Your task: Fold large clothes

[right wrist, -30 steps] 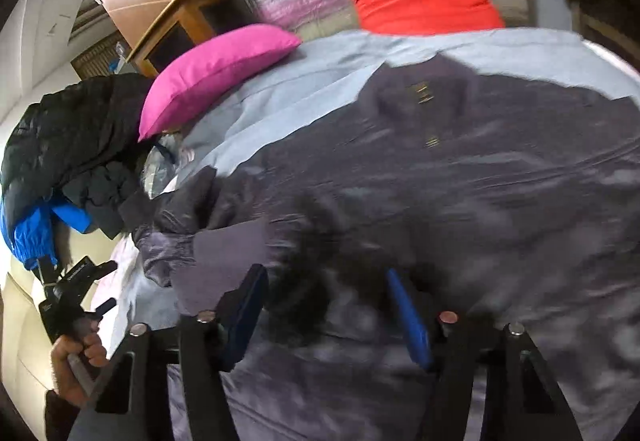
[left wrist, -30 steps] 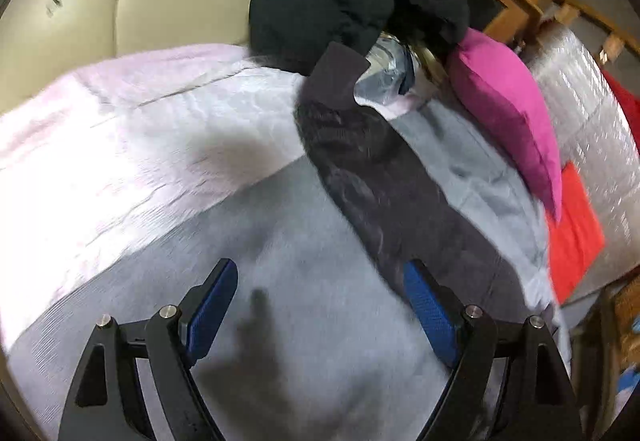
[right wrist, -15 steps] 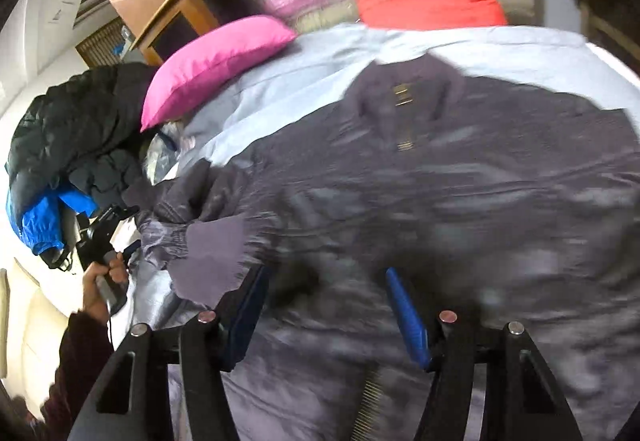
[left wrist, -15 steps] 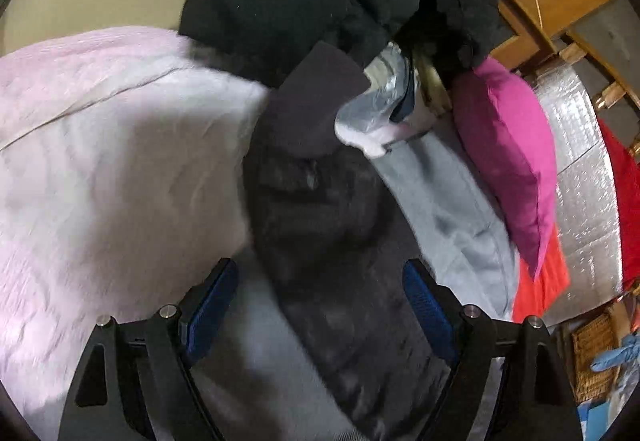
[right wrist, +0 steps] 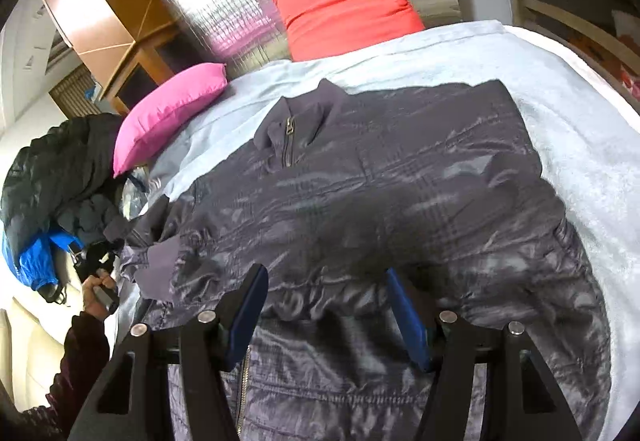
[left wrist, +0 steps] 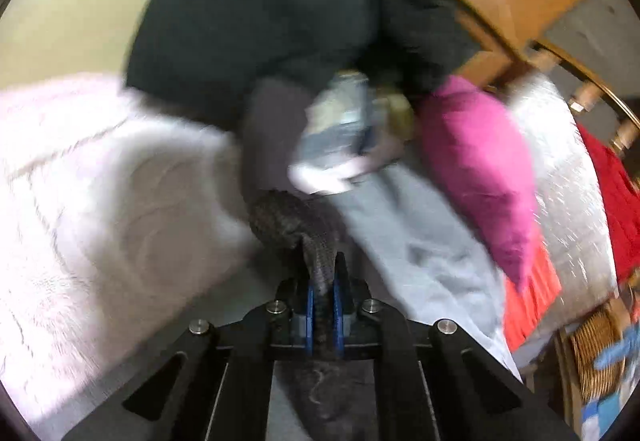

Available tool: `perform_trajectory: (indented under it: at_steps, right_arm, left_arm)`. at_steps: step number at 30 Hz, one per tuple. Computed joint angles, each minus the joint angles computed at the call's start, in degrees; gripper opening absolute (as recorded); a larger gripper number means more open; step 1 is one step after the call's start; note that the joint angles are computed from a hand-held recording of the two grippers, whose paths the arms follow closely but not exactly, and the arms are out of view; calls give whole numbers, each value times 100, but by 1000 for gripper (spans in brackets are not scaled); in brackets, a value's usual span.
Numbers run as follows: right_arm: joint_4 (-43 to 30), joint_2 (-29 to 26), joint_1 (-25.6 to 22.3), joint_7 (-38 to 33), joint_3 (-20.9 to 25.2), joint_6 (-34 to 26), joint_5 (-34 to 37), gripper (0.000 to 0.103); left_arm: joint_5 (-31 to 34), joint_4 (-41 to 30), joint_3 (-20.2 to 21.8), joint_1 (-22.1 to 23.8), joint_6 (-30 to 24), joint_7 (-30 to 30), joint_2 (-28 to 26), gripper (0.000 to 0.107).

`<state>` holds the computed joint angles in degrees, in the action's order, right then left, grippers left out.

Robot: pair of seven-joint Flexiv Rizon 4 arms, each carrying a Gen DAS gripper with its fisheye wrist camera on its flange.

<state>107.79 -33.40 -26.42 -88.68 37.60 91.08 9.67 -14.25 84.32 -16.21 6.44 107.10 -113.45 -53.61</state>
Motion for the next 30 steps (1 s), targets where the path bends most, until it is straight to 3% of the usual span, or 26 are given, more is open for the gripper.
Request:
perform_trajectory:
  at_steps: [3,7,11,14,18,21,22,23,24,25,28,30]
  right_arm:
    - [-86,-166,-387,-220,392,81,34,65]
    - [-69,-513,-1068,-387,1122,390,-68,65]
    - [109,-1026,-1994,-459,2025,624,-365,65]
    - [153,-1292,-2476,-327,2396,608,-592,65]
    - [221,-1660,-3094,-171,2979,707,-908,65]
    - [291,-1789,-3368,-4,3181,810,-1117,65]
    - [315,-1819,-3451,66,3225,849,-1173,65]
    - [335,-1810,-3484,135,3212,876,-1230,65]
    - [353,-1762,-3470,209,3146,914,-1276,65]
    - [385,-1671,-3427,284,3038,971,-1307,65]
    - [406,-1580,-3339,478,2868,835,-1532,69]
    - [415,-1560,-3267,624,2786,670,-1690,73]
  left_arm:
    - [212,122,172,-316,219,206,359,6]
    - [601,332,76,-637,442,461,770,6]
    - [581,343,654,-1674,263,1074,1089,6]
    - [581,369,786,-2300,38,1539,1179,6]
    - [377,-238,1324,-3395,-888,2201,877,6]
    - [373,-1200,1591,-3967,-2359,2428,366,6]
    - [486,-1429,1827,-4176,-2777,2326,266,10]
    - [637,-1723,2092,-4391,-3331,2155,123,22]
    - [691,-1830,2171,-4477,-3672,2068,68,30]
    - [762,-1758,2092,-4464,-3801,2044,113,46]
    - [1001,-947,1626,-4207,-3238,2219,578,50]
    - [1039,-96,889,-3647,-2400,2701,1040,59]
